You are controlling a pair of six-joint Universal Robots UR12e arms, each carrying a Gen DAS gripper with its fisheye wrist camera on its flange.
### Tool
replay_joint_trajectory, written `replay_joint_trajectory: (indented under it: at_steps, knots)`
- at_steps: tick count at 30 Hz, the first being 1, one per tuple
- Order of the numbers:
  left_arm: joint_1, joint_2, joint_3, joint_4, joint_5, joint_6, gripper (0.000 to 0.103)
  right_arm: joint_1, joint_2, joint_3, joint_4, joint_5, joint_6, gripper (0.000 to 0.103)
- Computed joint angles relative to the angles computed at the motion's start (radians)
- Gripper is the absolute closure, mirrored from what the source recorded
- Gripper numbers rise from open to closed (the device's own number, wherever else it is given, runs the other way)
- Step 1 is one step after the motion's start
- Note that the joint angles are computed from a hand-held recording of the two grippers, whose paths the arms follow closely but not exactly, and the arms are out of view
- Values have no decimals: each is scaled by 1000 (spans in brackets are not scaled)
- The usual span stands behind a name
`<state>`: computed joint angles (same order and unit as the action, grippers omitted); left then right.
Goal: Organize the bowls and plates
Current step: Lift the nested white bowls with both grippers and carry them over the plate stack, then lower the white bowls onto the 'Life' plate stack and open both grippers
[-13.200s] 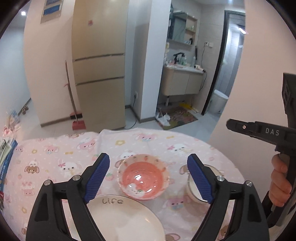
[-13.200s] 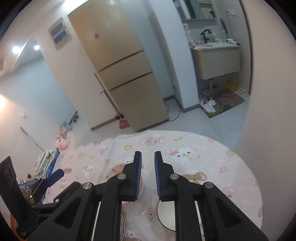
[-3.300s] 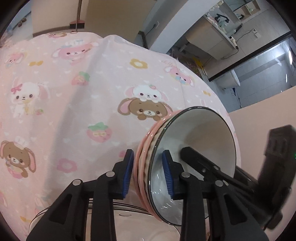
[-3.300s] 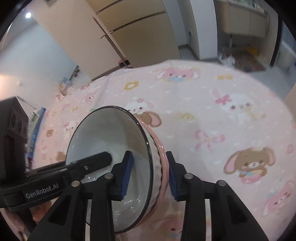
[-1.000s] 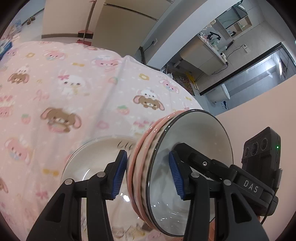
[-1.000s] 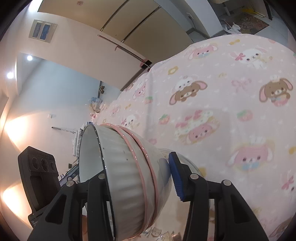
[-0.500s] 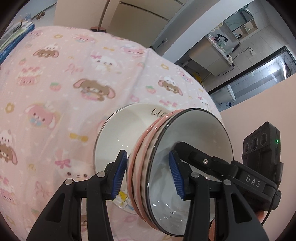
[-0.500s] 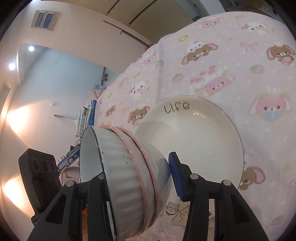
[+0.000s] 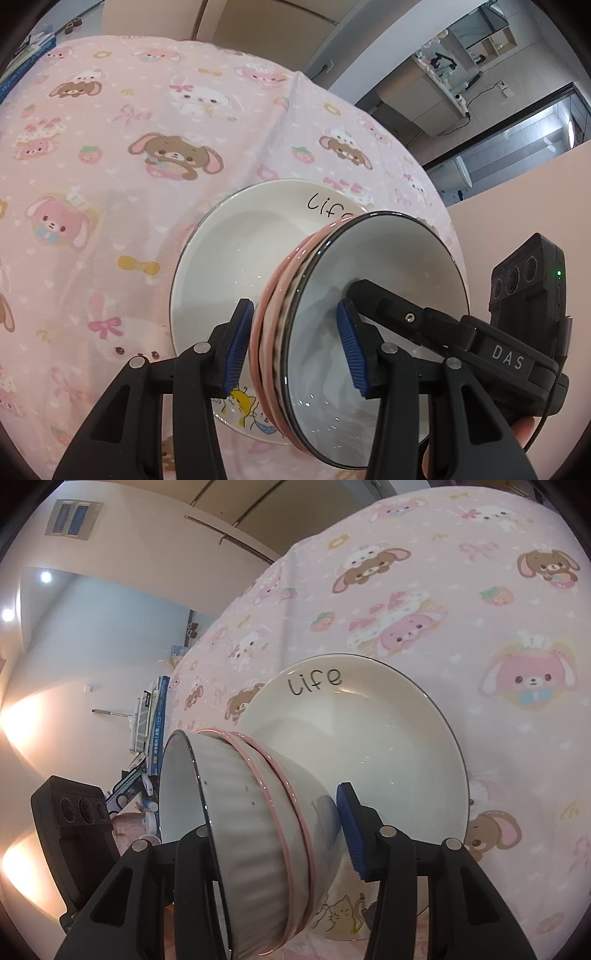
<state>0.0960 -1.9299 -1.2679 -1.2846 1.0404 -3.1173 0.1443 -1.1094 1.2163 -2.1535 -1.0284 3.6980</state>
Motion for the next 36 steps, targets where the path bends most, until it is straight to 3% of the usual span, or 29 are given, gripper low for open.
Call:
replay_joint_trajectory:
  at_steps: [16, 25, 27, 32, 36]
  knots:
    - [-1, -14, 11, -17, 16, 24, 59, -2, 19, -24, 45, 3, -29, 55]
    - [-10, 2, -8, 17, 53, 66, 58, 4, 16, -26, 51, -15, -42, 55]
    - [-10, 5, -11, 22, 54, 73, 56, 11, 14, -30, 50, -44, -58, 55]
    - [-9, 37, -51, 135, 69, 71, 34, 30, -8, -21, -15, -139, -117, 55]
    - [-7, 62, -76, 208, 97, 75, 28, 36, -32, -12, -60, -190, -141, 55]
